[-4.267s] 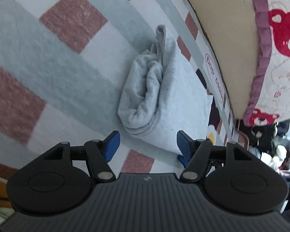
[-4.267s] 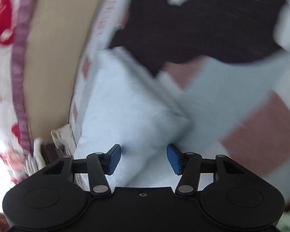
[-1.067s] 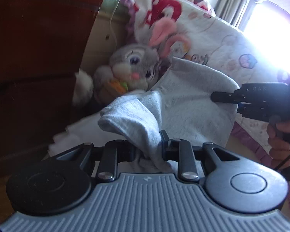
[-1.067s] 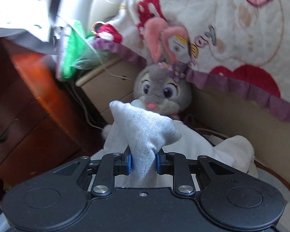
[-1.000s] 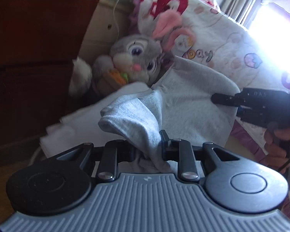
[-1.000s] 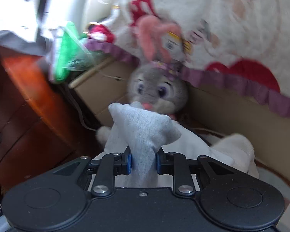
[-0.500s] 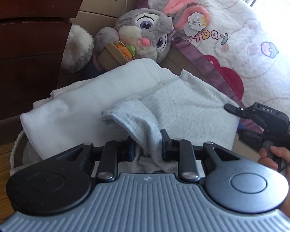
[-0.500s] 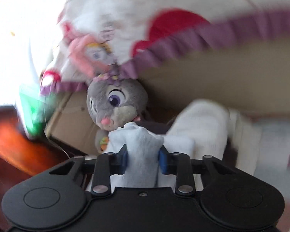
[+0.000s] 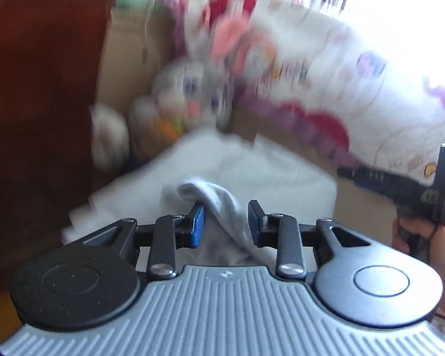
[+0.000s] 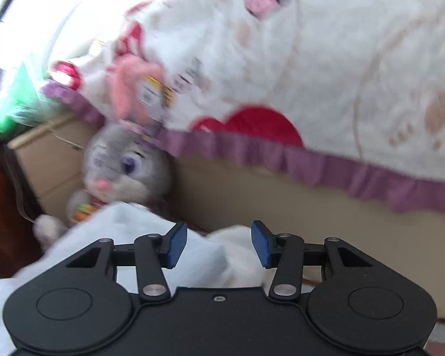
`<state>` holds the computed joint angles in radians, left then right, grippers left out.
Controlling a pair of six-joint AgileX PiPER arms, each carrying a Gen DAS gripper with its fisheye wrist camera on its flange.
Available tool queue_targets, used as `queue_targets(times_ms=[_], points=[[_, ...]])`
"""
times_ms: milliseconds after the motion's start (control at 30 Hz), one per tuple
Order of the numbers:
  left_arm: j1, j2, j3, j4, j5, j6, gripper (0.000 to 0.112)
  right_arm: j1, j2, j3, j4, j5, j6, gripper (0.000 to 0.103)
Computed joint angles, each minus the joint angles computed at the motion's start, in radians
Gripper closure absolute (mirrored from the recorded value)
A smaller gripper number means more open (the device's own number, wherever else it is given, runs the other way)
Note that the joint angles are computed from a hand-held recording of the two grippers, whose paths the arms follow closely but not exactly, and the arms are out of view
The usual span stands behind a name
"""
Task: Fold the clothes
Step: 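Carry the folded shirt with both grippers onto the clothes stack, then open both grippers and release the shirt on top of the stack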
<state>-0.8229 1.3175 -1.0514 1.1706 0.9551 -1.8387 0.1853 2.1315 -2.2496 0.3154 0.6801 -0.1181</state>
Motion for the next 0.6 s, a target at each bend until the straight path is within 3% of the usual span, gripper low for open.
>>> queue_targets(times_ms=[67, 133, 233, 300, 333, 467, 600], points=[[-0.049, -0.024, 0.017, 0.099, 0.058, -0.043, 0.083, -0.012, -0.064, 0.094, 0.180, -0.022, -0.200, 0.051], [0.019, -0.029, 0.005, 0.049, -0.030, 0.035, 0.083, -0.012, -0.103, 0.172, 0.308, -0.010, -0.400, 0.050], [0.223, 0.043, -0.030, -0.235, -0.243, 0.300, 0.083, -0.004, -0.103, 0.222, 0.362, 0.031, -0.551, 0.049], [0.278, 0.096, -0.029, -0.348, -0.277, 0.395, 0.084, 0.002, -0.094, 0.255, 0.367, 0.041, -0.613, 0.047], [0.286, 0.102, -0.008, -0.344, -0.294, 0.388, 0.083, 0.007, -0.110, 0.310, 0.391, 0.000, -0.676, 0.046], [0.273, 0.101, 0.048, -0.245, -0.309, 0.255, 0.083, 0.003, -0.122, 0.428, 0.533, -0.091, -0.818, 0.046], [0.246, 0.135, -0.013, -0.265, -0.233, 0.334, 0.083, 0.011, -0.195, 0.543, 0.592, -0.147, -0.829, 0.045]])
